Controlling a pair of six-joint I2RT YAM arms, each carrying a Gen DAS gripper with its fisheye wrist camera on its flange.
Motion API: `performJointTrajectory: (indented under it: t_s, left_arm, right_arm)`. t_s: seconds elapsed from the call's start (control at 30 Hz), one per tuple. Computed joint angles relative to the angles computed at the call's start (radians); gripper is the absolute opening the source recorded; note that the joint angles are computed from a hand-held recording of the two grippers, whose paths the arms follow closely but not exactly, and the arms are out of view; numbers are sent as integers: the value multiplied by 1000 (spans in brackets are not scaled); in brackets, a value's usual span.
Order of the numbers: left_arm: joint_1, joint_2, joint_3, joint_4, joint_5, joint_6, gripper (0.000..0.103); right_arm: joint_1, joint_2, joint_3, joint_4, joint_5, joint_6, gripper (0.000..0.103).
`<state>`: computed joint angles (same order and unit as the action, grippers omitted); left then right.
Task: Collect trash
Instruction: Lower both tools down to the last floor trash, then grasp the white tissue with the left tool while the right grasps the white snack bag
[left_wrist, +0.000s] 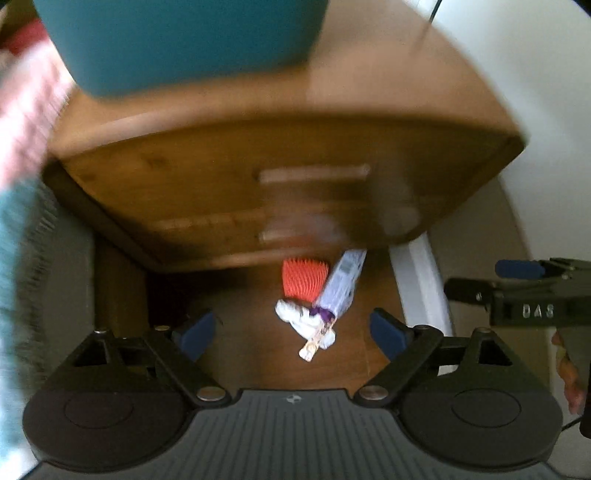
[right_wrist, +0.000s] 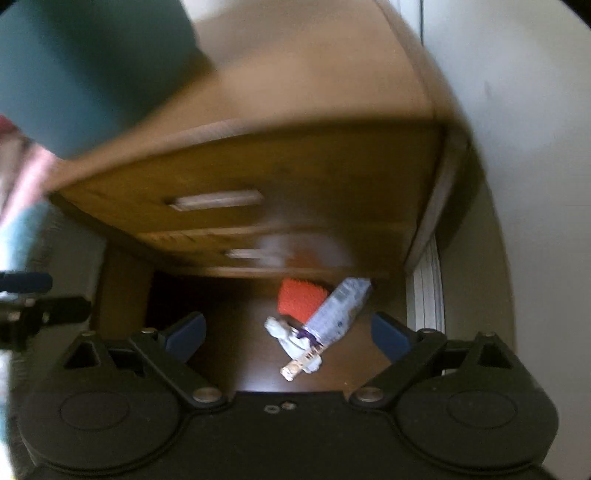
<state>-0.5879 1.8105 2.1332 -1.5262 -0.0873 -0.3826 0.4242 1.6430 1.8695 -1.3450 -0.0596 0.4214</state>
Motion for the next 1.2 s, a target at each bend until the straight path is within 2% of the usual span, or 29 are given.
performJointTrajectory:
  t_s: [0.1, 0.23, 0.37, 0.47, 0.57, 0.7, 0.83, 1.0, 1.2]
  left_arm:
    - [6, -28, -277, 206, -4, -3, 91]
    - [11, 24, -510, 455, -33, 8, 91]
    - [20, 120, -653, 674, -24, 34, 91]
    - [23, 217, -718, 819, -32, 50, 91]
    - [36, 325, -725, 909, -23, 54, 91]
    - [55, 457, -685, 963, -22, 62, 91]
    - [76, 558, -629, 990, 1, 69, 91]
    - [85, 651, -548, 977, 35, 90, 91]
    - [89, 683, -510, 971, 59, 98, 87]
  right_arm:
    - [-24, -22, -240, 177, -6, 17, 97]
    - [-48, -1, -489, 416, -12, 42, 96]
    - [-44, 88, -659, 647, 29, 42, 95]
    - [-54, 201, -724, 812, 28, 74, 93]
    - [-54, 325, -721, 932, 55, 101, 92]
    - [-57, 457, -708, 1074, 66, 132, 91]
    - [-47, 560, -674, 1135, 77, 149, 89]
    - [-46, 648, -624, 1153, 83, 167, 83]
    - [-53, 679, -602, 1150, 60, 205, 66]
